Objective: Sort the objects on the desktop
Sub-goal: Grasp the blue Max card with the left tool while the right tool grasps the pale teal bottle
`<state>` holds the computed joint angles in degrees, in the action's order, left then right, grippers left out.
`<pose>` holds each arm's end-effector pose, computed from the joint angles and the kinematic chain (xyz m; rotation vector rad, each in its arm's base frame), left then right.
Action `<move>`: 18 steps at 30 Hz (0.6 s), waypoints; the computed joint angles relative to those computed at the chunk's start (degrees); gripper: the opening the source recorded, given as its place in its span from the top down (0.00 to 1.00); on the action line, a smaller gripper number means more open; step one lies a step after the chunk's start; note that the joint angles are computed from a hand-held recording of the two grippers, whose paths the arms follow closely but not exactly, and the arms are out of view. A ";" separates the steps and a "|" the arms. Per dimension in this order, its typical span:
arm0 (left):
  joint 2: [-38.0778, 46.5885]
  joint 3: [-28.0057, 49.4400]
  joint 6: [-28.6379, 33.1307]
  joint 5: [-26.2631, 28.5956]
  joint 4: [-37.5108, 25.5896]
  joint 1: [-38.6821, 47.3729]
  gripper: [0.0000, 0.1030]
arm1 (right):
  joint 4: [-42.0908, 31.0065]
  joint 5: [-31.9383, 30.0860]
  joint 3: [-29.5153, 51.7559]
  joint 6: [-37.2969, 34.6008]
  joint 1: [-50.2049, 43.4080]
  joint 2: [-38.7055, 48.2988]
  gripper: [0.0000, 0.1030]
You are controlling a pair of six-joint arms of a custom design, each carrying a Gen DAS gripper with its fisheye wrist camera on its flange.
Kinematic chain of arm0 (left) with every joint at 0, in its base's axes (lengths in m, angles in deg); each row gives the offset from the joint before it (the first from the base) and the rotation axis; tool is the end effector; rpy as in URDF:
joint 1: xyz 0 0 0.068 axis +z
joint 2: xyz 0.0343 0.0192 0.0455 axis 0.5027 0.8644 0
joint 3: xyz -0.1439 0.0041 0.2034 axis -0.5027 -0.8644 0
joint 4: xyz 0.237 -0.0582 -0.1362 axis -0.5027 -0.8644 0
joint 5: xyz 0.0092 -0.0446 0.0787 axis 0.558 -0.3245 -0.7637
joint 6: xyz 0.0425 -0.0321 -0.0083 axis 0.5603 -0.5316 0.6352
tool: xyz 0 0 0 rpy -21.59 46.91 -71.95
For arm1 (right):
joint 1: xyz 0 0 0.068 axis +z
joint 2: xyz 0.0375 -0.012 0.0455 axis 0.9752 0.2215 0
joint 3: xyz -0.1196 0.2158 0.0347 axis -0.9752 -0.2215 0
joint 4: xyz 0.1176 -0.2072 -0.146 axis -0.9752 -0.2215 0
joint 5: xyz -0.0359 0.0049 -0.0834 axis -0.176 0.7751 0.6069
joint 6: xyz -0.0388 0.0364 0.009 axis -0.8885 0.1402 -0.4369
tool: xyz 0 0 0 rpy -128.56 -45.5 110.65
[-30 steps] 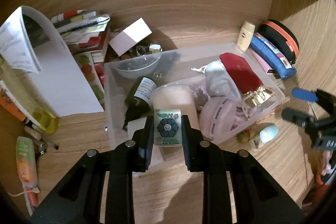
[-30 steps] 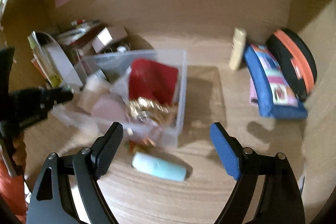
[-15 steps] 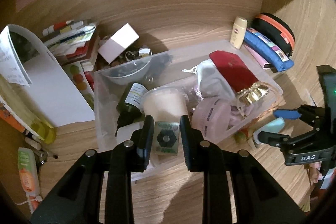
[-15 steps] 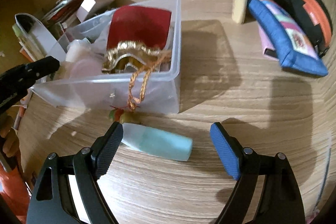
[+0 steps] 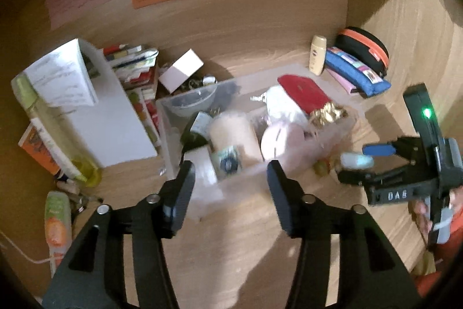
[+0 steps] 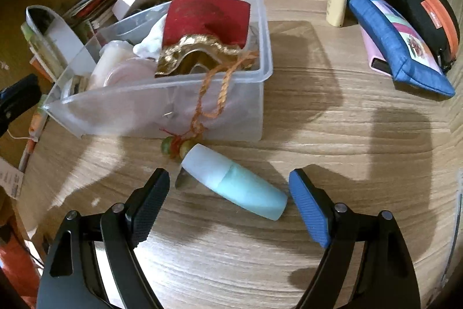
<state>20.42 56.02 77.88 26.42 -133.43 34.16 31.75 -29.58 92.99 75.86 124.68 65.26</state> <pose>0.2978 -0.0007 0.2872 1.1256 2.0583 -0.3791 0.1891 0.1821 0.2221 0.5230 2.4883 0.0786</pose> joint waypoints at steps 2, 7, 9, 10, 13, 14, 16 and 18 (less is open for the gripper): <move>-0.90 -1.46 1.78 -0.29 -0.33 1.50 0.47 | -0.48 0.70 0.37 -0.15 0.51 0.49 0.23; -2.03 -5.06 3.55 -2.15 -0.98 6.51 0.34 | -1.36 3.50 0.31 -0.13 0.75 0.22 0.50; -1.74 -5.91 3.75 -3.10 -1.56 8.44 0.34 | 1.38 2.57 -1.44 -1.83 0.12 -1.50 0.58; -1.83 -6.52 3.87 -3.67 -1.82 9.52 0.34 | 2.40 2.06 -1.99 -2.62 -0.01 -2.14 0.65; -2.19 -7.96 5.25 -4.31 -2.93 13.11 0.34 | 3.82 1.80 -2.98 -3.60 0.17 -3.16 0.73; -2.47 -8.39 5.87 -4.23 -3.45 14.40 0.34 | 4.49 1.52 -3.43 -3.90 0.10 -3.67 0.76; -2.99 -8.94 7.50 -4.03 -5.11 16.78 0.32 | 5.60 0.86 -3.98 -4.38 -0.31 -4.15 0.78; -2.84 -8.90 9.62 -3.57 -7.90 19.00 0.25 | 6.52 0.45 -4.85 -4.58 -0.50 -5.17 0.79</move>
<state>17.58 47.12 87.50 22.86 -141.33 53.16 38.27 -29.13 88.15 71.28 124.17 60.08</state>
